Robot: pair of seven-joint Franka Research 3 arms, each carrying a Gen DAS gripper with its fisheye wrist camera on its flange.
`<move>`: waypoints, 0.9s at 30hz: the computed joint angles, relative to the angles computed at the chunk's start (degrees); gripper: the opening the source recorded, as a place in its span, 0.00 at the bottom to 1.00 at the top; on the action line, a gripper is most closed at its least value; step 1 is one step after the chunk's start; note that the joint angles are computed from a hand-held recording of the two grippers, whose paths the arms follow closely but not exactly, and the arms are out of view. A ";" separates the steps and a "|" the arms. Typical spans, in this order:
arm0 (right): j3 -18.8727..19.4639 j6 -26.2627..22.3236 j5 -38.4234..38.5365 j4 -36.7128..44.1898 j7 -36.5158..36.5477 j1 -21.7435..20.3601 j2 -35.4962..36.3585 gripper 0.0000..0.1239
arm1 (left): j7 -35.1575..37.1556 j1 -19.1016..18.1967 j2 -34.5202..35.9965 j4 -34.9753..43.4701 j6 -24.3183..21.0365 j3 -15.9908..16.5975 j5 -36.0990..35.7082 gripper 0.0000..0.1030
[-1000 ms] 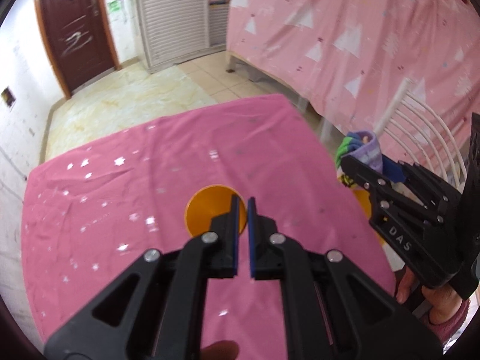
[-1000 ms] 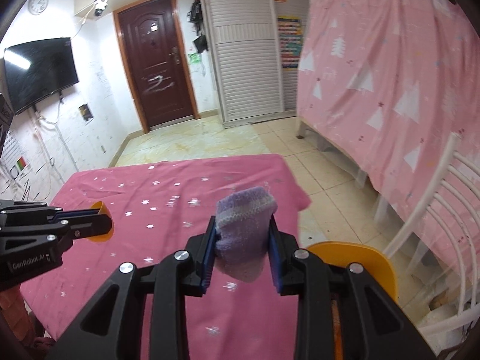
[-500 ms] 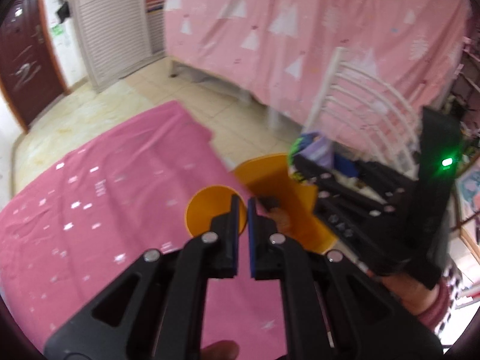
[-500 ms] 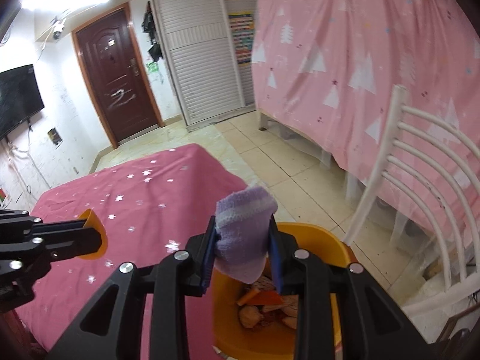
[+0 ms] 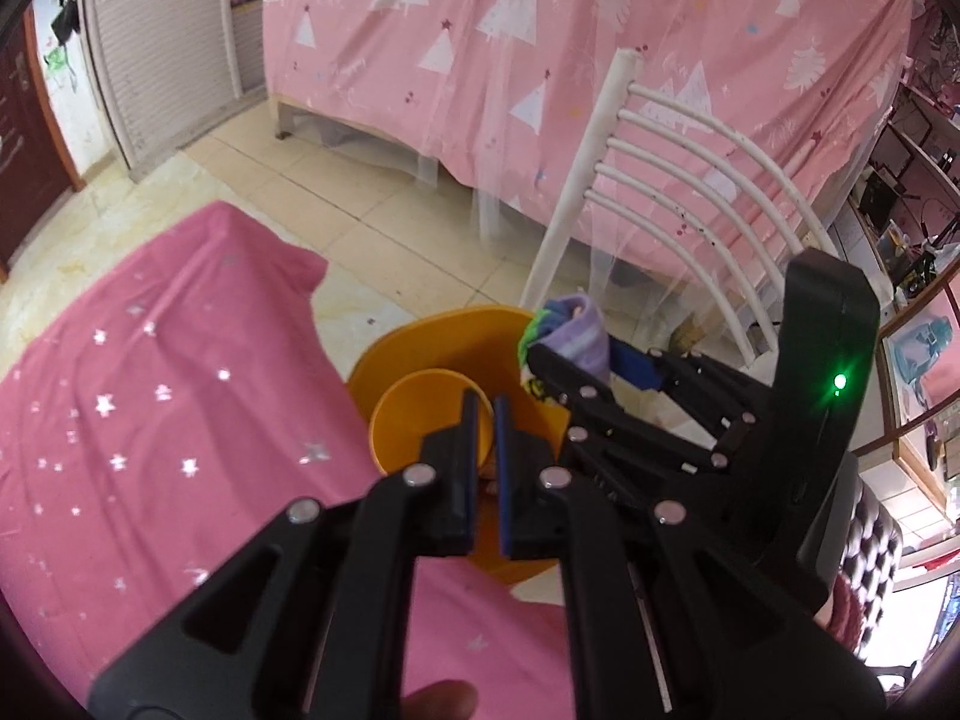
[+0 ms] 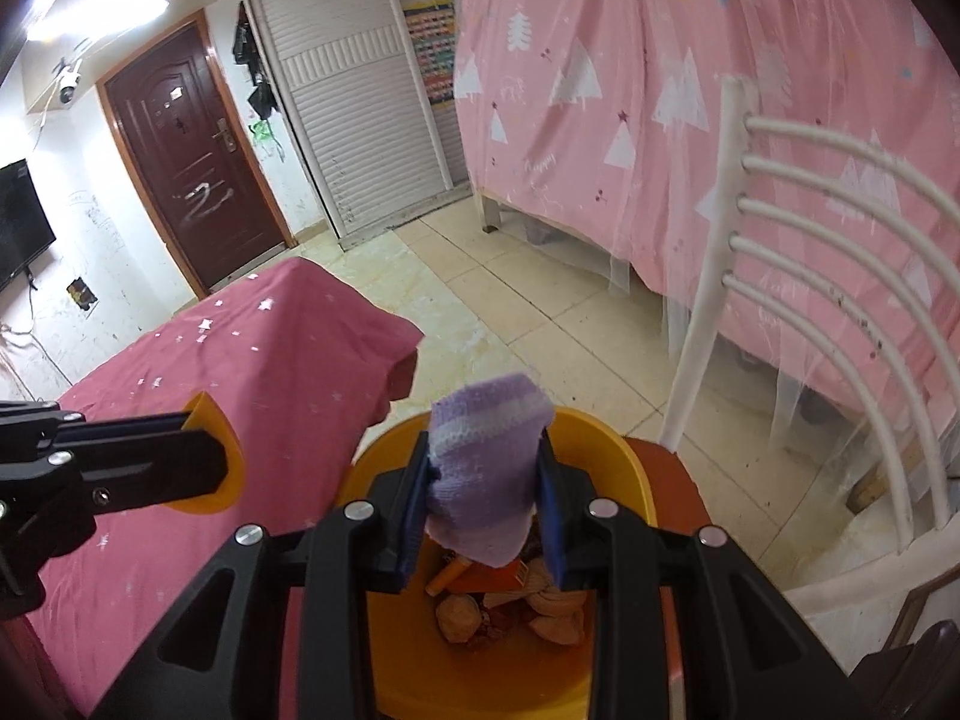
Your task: Collect trash
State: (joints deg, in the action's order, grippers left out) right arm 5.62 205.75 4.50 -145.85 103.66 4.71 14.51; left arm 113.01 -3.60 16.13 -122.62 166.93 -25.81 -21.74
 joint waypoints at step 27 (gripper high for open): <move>3.42 -0.82 -6.82 3.14 5.12 -5.15 4.54 0.73 | -0.84 9.31 3.04 0.75 1.24 -5.06 -3.37 0.94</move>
State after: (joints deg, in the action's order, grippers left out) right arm 9.04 204.93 -2.32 -142.70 108.79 -0.44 19.05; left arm 112.17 5.71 19.17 -121.87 168.17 -30.87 -25.11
